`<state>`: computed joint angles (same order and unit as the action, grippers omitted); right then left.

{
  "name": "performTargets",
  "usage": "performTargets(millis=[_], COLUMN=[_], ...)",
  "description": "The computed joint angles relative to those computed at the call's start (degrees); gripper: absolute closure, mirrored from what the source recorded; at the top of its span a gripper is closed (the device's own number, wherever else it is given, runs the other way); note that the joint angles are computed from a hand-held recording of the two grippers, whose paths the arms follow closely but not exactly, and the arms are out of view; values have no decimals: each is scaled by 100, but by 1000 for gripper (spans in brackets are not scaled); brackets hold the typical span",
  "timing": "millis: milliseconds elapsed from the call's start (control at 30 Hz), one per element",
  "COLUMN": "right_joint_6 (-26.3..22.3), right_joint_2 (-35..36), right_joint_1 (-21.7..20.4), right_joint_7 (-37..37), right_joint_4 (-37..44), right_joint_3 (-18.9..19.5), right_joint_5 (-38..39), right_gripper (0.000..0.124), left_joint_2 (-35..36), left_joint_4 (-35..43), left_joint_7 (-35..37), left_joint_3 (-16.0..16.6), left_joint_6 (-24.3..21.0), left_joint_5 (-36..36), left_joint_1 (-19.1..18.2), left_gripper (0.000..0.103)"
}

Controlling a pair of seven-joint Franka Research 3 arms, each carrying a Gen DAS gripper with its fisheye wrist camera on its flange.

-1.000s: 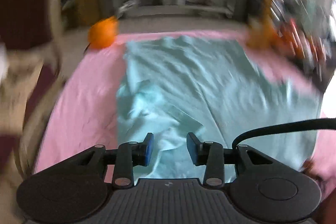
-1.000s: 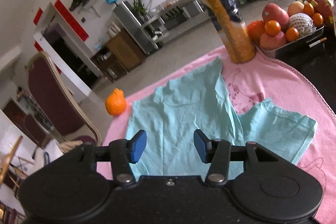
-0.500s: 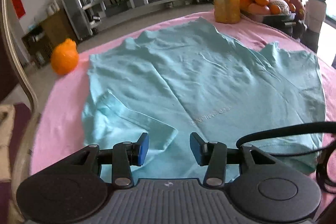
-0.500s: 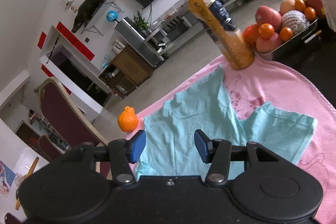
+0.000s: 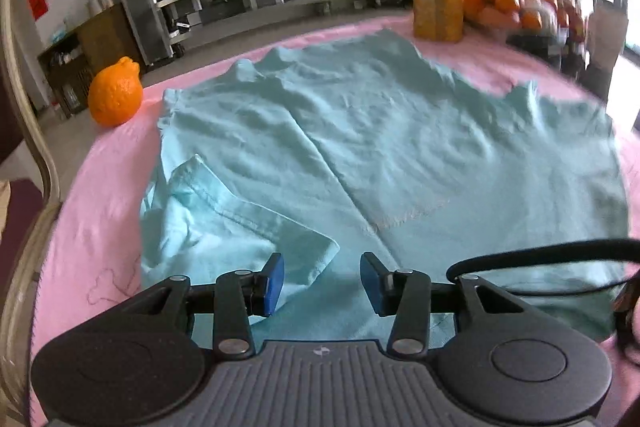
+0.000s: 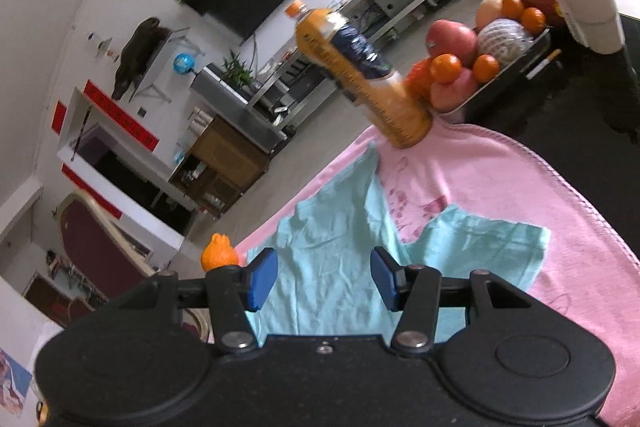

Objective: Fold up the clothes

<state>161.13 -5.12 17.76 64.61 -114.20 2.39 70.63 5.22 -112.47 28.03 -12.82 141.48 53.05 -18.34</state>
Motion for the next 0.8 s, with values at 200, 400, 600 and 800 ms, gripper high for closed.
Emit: performTargets(millis=[200, 400, 600, 800], right_joint_6=[-87, -172, -524, -800], right_joint_2=[71, 43, 171, 783], right_joint_1=[-73, -69, 16, 156], right_joint_7=[-7, -39, 106, 1497], right_joint_4=[33, 78, 448, 1112], right_joint_3=[-43, -6, 62, 339], right_joint_5=[114, 169, 87, -855], right_gripper=[74, 73, 64, 56], left_joint_2=[198, -44, -773, -2077], left_joint_4=[267, 50, -441, -1434], left_joint_7=[16, -194, -979, -1623], left_joint_3=[29, 77, 40, -120], left_joint_6=[-284, -107, 33, -346], left_joint_5=[19, -308, 117, 469], left_joint_1=[-69, 54, 278, 788], left_gripper=[67, 93, 96, 98])
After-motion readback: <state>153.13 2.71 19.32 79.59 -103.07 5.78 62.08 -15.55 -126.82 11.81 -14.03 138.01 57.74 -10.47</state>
